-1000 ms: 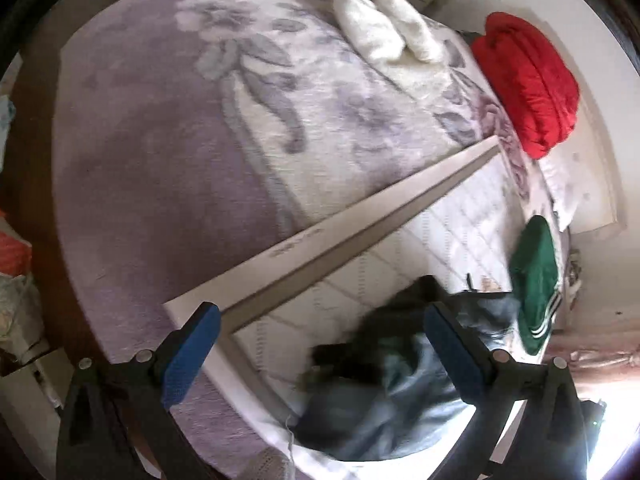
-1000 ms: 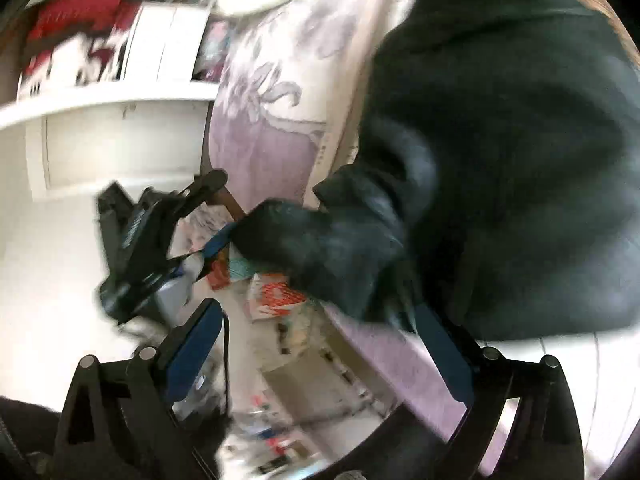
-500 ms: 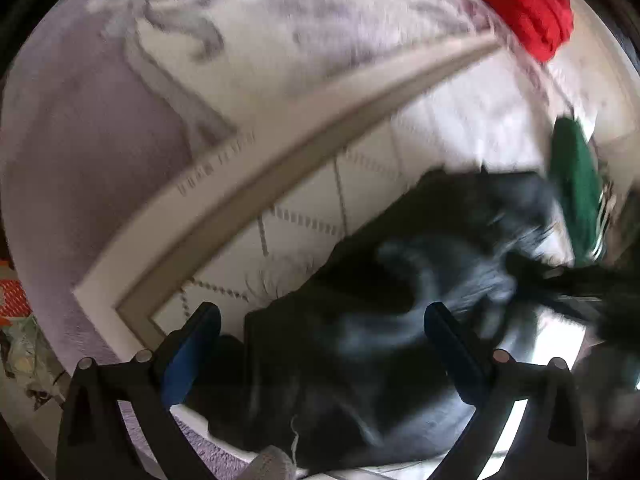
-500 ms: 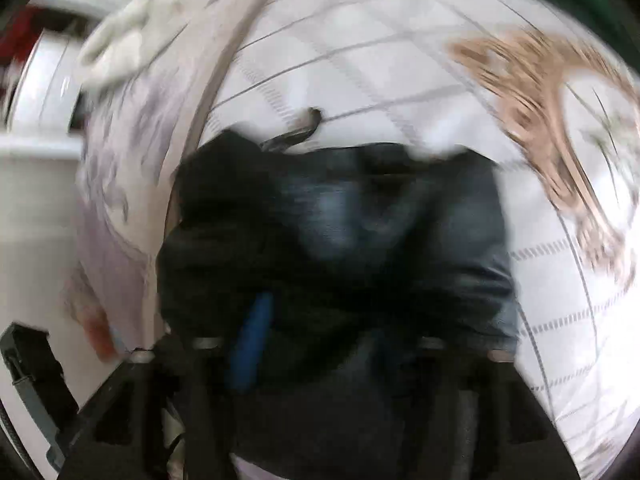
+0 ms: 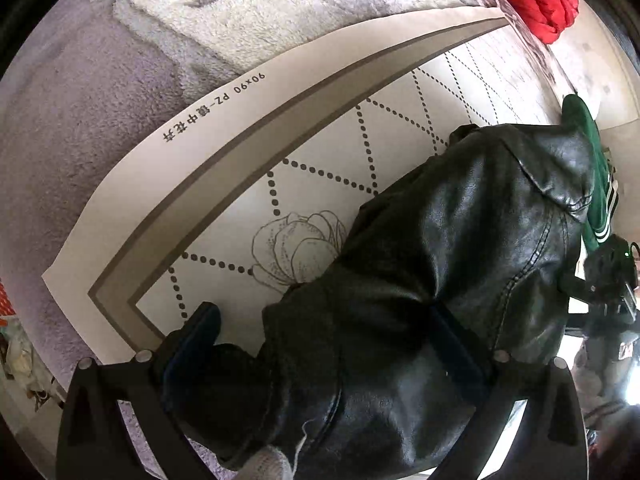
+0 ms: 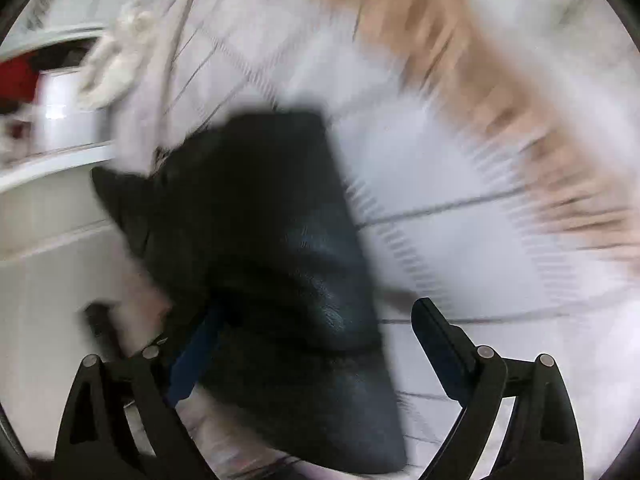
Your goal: Fold large clothes
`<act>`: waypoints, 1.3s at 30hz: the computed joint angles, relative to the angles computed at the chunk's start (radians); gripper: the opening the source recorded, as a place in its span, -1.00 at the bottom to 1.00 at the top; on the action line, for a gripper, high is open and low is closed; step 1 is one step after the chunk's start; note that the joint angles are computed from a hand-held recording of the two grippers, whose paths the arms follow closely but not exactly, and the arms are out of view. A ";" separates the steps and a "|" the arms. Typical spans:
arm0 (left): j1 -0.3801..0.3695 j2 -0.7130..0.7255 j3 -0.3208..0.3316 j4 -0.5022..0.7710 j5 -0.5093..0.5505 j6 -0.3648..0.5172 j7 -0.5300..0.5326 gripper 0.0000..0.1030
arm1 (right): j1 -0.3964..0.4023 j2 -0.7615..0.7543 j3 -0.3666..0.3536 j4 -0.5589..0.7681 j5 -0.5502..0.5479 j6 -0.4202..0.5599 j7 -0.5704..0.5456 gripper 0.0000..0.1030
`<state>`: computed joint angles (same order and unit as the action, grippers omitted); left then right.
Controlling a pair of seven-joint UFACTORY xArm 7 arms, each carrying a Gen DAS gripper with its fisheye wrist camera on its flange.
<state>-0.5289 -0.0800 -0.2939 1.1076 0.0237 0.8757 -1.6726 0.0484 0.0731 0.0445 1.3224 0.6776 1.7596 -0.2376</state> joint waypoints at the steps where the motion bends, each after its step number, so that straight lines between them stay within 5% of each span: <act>1: 0.000 0.002 0.000 0.002 0.003 0.003 0.002 1.00 | 0.002 -0.012 0.003 -0.011 0.007 -0.012 -0.024 0.89; 3: -0.003 0.007 -0.001 0.007 0.005 0.012 -0.001 1.00 | 0.021 -0.104 0.012 -0.083 -0.026 -0.103 -0.018 0.80; 5: -0.003 0.007 -0.005 0.035 0.026 0.060 -0.030 1.00 | 0.017 -0.216 -0.006 -0.183 -0.010 -0.180 0.090 0.50; 7: -0.009 0.007 -0.015 0.090 0.074 0.154 -0.061 1.00 | 0.002 -0.368 -0.030 -0.309 -0.007 -0.223 0.238 0.44; 9: -0.023 0.026 -0.031 0.180 0.138 0.296 -0.075 1.00 | -0.026 -0.530 -0.074 -0.434 -0.012 -0.188 0.387 0.44; 12: -0.056 0.067 -0.044 0.295 0.191 0.430 -0.072 1.00 | -0.046 -0.644 -0.141 -0.503 -0.082 -0.009 0.493 0.71; 14: -0.075 0.092 -0.041 0.324 0.196 0.432 -0.077 1.00 | -0.043 -0.673 -0.161 -0.474 -0.179 0.113 0.469 0.71; 17: -0.100 0.147 -0.028 0.356 0.189 0.415 -0.062 1.00 | -0.045 -0.710 -0.149 -0.363 -0.310 0.163 0.401 0.71; 21: -0.119 0.166 -0.009 0.338 0.166 0.389 -0.060 1.00 | -0.022 -0.689 -0.121 -0.225 -0.410 0.092 0.281 0.71; 24: -0.117 0.154 0.005 0.294 0.136 0.350 -0.060 1.00 | 0.016 -0.629 -0.091 -0.205 -0.388 -0.005 0.205 0.69; 26: -0.112 0.143 0.008 0.267 0.118 0.325 -0.054 1.00 | 0.027 -0.570 -0.044 -0.219 -0.385 -0.100 0.228 0.15; 27: -0.108 0.135 0.009 0.249 0.110 0.310 -0.050 1.00 | 0.028 -0.533 -0.017 -0.233 -0.382 -0.149 0.275 0.10; 31: -0.089 0.105 0.010 0.190 0.079 0.263 -0.027 1.00 | 0.065 -0.425 0.016 -0.242 -0.359 -0.257 0.375 0.11; 36: -0.078 0.029 -0.005 0.135 0.067 0.210 -0.083 1.00 | 0.074 -0.404 -0.053 -0.160 -0.288 -0.146 0.310 0.15; 37: -0.075 0.012 -0.010 0.119 0.070 0.187 -0.104 1.00 | 0.055 -0.433 -0.085 -0.165 -0.254 -0.125 0.304 0.21; 39: -0.067 -0.011 -0.020 0.088 0.071 0.134 -0.140 1.00 | 0.007 -0.513 -0.130 -0.194 -0.253 -0.108 0.298 0.64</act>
